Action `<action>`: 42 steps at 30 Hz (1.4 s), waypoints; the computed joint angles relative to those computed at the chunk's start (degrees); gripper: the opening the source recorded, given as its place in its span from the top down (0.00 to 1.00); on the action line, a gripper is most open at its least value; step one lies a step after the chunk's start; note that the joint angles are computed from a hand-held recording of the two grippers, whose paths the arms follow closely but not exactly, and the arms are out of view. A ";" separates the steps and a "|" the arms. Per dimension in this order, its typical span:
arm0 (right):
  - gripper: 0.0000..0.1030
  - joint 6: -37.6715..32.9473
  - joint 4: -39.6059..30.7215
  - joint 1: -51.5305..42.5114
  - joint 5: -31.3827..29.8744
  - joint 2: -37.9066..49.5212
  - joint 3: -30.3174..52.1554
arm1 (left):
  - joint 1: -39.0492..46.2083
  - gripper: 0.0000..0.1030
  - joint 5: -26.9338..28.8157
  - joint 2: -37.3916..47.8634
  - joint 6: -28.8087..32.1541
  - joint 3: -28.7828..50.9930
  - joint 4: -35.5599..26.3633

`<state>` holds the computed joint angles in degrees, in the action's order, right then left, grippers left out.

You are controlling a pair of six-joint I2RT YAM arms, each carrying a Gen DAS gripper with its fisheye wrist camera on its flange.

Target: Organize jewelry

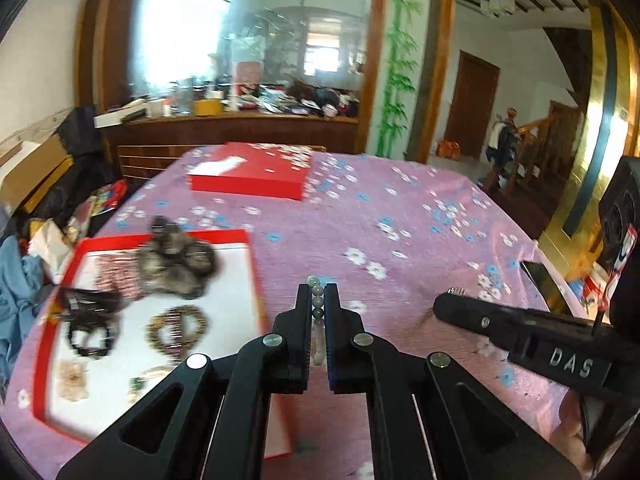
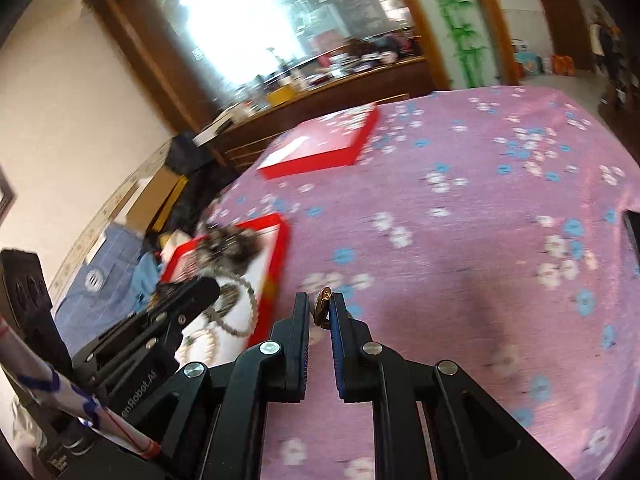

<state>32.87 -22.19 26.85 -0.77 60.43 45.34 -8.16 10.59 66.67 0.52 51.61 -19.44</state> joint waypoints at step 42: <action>0.88 -0.79 4.26 18.16 9.36 33.22 15.18 | 29.94 0.95 7.33 14.31 9.02 -1.64 -2.22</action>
<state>32.08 -17.93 45.02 8.59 93.65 60.52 21.78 17.92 80.98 9.54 49.97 -21.67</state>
